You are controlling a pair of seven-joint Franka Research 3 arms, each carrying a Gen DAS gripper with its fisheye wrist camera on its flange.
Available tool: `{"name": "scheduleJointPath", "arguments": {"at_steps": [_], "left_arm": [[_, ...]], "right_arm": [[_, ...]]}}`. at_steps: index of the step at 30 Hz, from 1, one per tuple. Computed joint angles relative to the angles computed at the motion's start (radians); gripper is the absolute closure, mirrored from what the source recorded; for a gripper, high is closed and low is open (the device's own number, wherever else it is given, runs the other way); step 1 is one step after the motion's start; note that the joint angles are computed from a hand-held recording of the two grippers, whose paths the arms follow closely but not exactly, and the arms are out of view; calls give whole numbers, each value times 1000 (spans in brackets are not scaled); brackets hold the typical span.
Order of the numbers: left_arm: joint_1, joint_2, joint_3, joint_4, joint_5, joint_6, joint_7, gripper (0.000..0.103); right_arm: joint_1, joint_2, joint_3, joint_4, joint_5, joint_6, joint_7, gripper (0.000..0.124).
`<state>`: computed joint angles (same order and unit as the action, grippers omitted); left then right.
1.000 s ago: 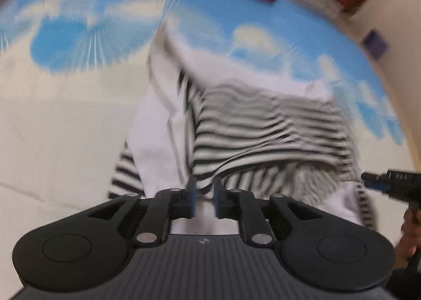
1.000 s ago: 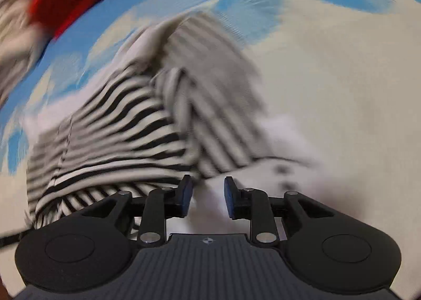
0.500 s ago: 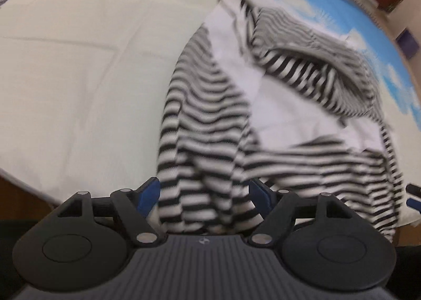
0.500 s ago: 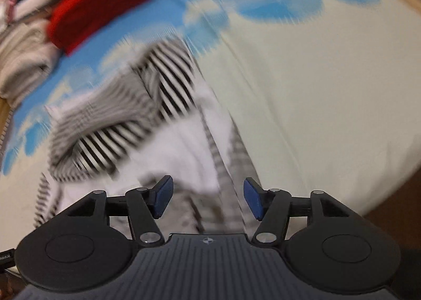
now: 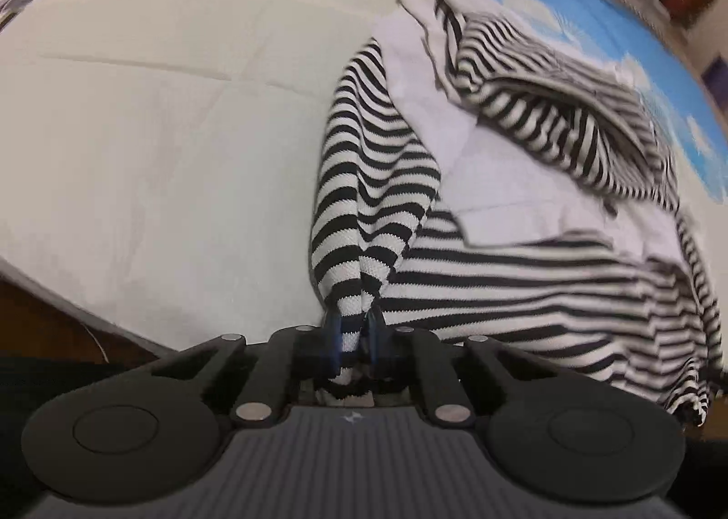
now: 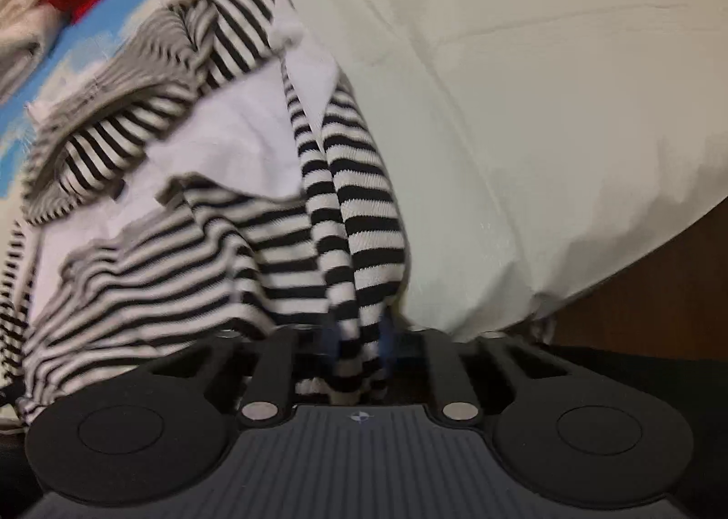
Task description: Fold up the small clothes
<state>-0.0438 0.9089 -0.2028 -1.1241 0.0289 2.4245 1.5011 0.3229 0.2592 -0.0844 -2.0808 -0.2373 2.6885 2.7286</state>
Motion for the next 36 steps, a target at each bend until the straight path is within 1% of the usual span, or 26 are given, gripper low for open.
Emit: {"name": "scheduleJointPath", "arguments": {"at_steps": [2, 4, 5, 6, 7, 8, 9, 10, 11, 12, 13, 14, 16, 17, 19, 20, 21, 22, 24, 25, 26, 27, 28, 30, 32, 36], "left_arm": [[11, -12, -5, -20, -19, 10, -25, 68], [26, 1, -23, 4, -47, -19, -29, 60], [25, 13, -22, 23, -51, -31, -34, 53], [19, 16, -11, 31, -46, -38, -46, 49], [10, 25, 1, 46, -36, -47, -58, 41], [7, 34, 5, 60, -30, -58, -60, 39], [9, 46, 0, 76, -32, -75, -55, 39], [12, 59, -6, 95, -37, -97, -47, 39], [11, 69, -9, 108, -39, -112, -39, 39], [6, 68, -6, 102, -31, -105, -29, 40], [-5, 60, 4, 87, -11, -87, -15, 44], [-10, 47, 5, 60, 2, -57, 5, 64], [-6, 26, -6, 23, 7, -19, 41, 92], [-11, 7, 2, -6, 17, 8, 40, 93], [-25, -32, 22, -66, 43, 70, 21, 93], [-25, -43, 25, -83, 48, 87, 9, 93], [-22, -44, 22, -83, 45, 89, 0, 93], [-16, -35, 15, -69, 36, 72, -6, 93], [-3, -2, -2, -17, 7, 15, -19, 88], [1, 15, -7, 14, -7, -22, -28, 79], [2, 33, -8, 46, -16, -58, -36, 68], [1, 41, -7, 60, -21, -77, -43, 65], [3, 45, -8, 67, -26, -87, -44, 63], [4, 46, -9, 70, -30, -91, -39, 63], [0, 50, -6, 74, -28, -92, -35, 62], [-8, 52, 0, 75, -17, -88, -25, 62]], "right_arm": [[26, -28, -33, -23, -75, -5, 87, 119], [15, -35, -29, -30, -87, -14, 123, 119], [7, -35, -23, -31, -83, -15, 125, 117], [-1, -27, -15, -25, -77, -18, 117, 113], [-7, -15, -8, -13, -70, -29, 101, 110], [-11, -1, 1, 4, -60, -41, 76, 99], [-16, 11, 10, 18, -42, -55, 46, 85], [-19, 23, 17, 30, -25, -62, 22, 80], [-21, 37, 22, 46, -7, -68, -2, 78], [-23, 48, 27, 58, 12, -76, -29, 78], [-19, 56, 26, 68, 20, -87, -43, 77], [-11, 62, 20, 78, 15, -100, -50, 76], [2, 64, 12, 86, 7, -111, -59, 86], [8, 60, 6, 80, -2, -98, -54, 106], [14, 46, -4, 59, -11, -53, -31, 110], [24, 31, -17, 39, -29, -25, 2, 110], [40, 14, -37, 21, -68, -4, 54, 110], [51, 1, -51, 8, -105, 7, 99, 111], [52, -7, -54, 0, -139, -5, 154, 109], [44, -5, -47, -1, -136, -13, 163, 109], [31, 2, -35, 4, -117, -24, 157, 105], [17, 11, -20, 12, -89, -35, 137, 100], [5, 18, -7, 20, -62, -49, 107, 97], [-2, 33, 6, 39, -33, -80, 63, 83], [-2, 39, 12, 50, -24, -104, 29, 82], [0, 48, 14, 56, -5, -103, -14, 82]]}}
